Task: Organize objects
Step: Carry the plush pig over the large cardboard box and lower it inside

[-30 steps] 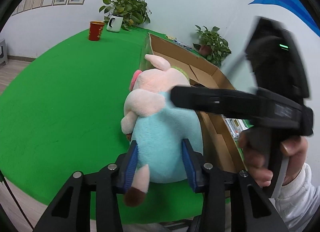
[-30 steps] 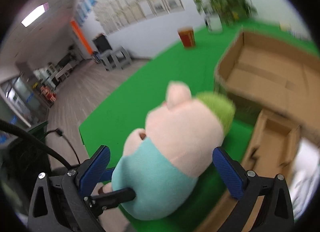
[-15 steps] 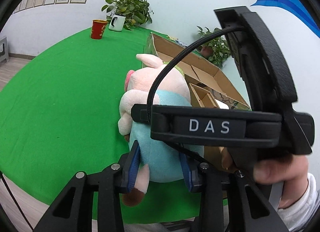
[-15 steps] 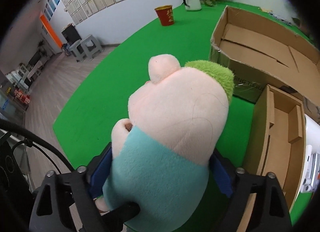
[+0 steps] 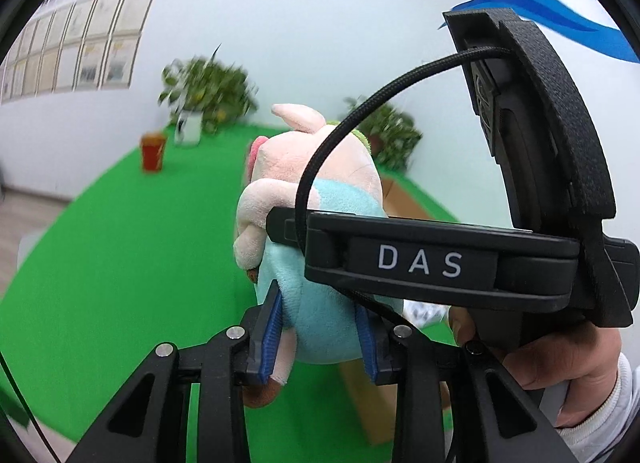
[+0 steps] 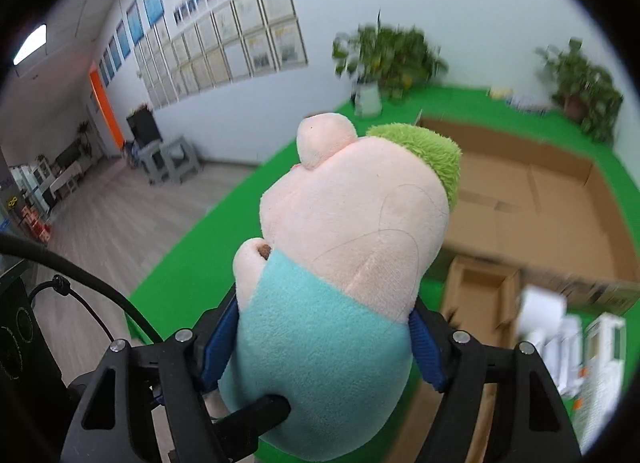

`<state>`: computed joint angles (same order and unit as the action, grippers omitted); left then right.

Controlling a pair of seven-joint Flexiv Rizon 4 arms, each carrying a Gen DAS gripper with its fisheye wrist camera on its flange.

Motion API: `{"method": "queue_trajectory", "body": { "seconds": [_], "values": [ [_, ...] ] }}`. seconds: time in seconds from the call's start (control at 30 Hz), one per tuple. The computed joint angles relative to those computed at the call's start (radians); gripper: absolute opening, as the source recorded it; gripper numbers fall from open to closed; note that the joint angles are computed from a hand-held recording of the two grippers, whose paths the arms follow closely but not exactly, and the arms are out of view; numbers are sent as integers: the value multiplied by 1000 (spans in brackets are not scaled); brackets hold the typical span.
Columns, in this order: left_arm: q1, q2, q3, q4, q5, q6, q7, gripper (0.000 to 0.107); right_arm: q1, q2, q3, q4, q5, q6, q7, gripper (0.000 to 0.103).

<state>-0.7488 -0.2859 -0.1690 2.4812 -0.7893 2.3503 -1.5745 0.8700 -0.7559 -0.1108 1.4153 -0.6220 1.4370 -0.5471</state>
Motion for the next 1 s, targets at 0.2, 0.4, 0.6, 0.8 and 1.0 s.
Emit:
{"method": "queue_trajectory", "body": {
  "seconds": [0.2,0.4,0.6,0.8,1.0],
  "values": [
    [20,-33,10,-111,31,9,90,31,28,-1,-120,-35,-45,46,62,74],
    [87,-76,27,-264,91,-63,165,31,-2,-25,-136,-75,-49,64,53,74],
    [155,-132,51,-403,164,-166,188,31,-49,-65,-100,-142,-18,49,10,74],
    [193,-199,94,-532,212,-269,187,31,-106,-122,-28,-254,27,6,-71,74],
    [152,-245,189,-656,160,-406,228,31,-190,-224,126,-435,119,-75,-242,74]
  ]
}}
